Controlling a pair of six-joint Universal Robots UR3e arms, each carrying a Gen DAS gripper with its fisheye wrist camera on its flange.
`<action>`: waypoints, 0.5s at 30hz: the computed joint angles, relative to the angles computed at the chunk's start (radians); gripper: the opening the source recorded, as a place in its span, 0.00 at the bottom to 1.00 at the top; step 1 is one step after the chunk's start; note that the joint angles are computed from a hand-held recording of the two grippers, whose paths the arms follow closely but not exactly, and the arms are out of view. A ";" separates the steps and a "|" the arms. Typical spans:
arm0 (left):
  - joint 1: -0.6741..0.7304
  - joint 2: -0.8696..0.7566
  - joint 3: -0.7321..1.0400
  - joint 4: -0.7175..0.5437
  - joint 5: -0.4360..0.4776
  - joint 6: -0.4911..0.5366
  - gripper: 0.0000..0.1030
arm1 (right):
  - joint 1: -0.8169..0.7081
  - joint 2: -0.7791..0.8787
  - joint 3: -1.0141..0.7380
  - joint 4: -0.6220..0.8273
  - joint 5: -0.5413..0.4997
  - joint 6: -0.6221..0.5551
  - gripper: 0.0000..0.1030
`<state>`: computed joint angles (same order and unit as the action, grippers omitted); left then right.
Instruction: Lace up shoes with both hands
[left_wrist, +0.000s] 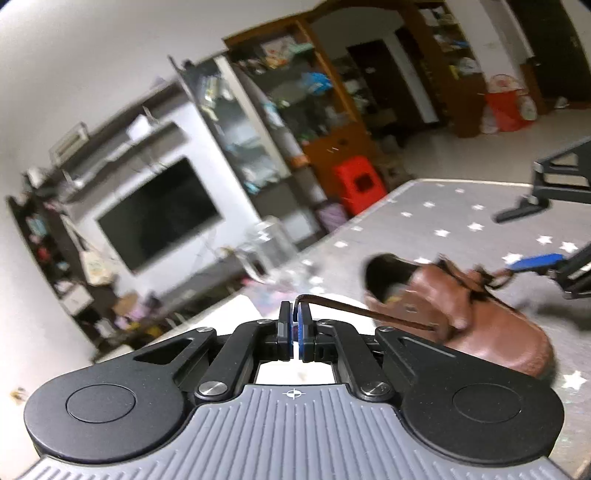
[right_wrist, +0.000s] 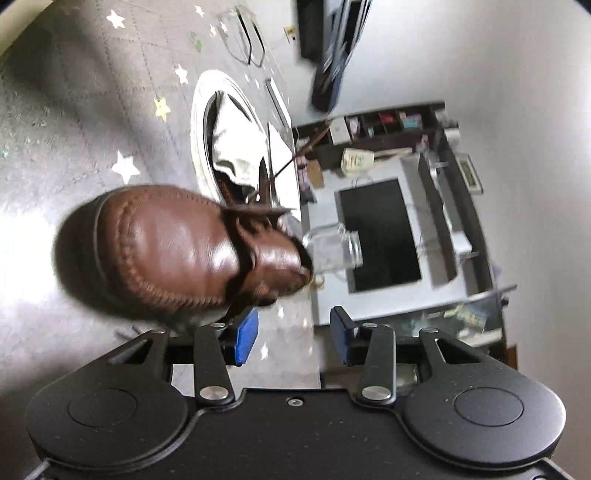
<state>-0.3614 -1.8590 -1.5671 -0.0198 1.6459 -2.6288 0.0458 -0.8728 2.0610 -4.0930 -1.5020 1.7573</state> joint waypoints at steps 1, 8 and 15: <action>-0.002 0.005 0.004 0.009 0.019 0.001 0.02 | -0.007 -0.005 0.044 -0.032 -0.002 0.012 0.44; -0.004 0.012 0.076 -0.057 0.046 0.015 0.03 | -0.027 -0.035 0.129 -0.055 0.017 0.071 0.44; -0.027 -0.027 0.129 -0.122 0.071 0.055 0.04 | -0.042 -0.027 0.151 -0.027 0.032 0.077 0.44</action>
<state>-0.3888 -1.8864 -1.4381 -0.1419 1.7169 -2.5734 0.0035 -0.9002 2.2124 -4.1204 -1.4703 1.8342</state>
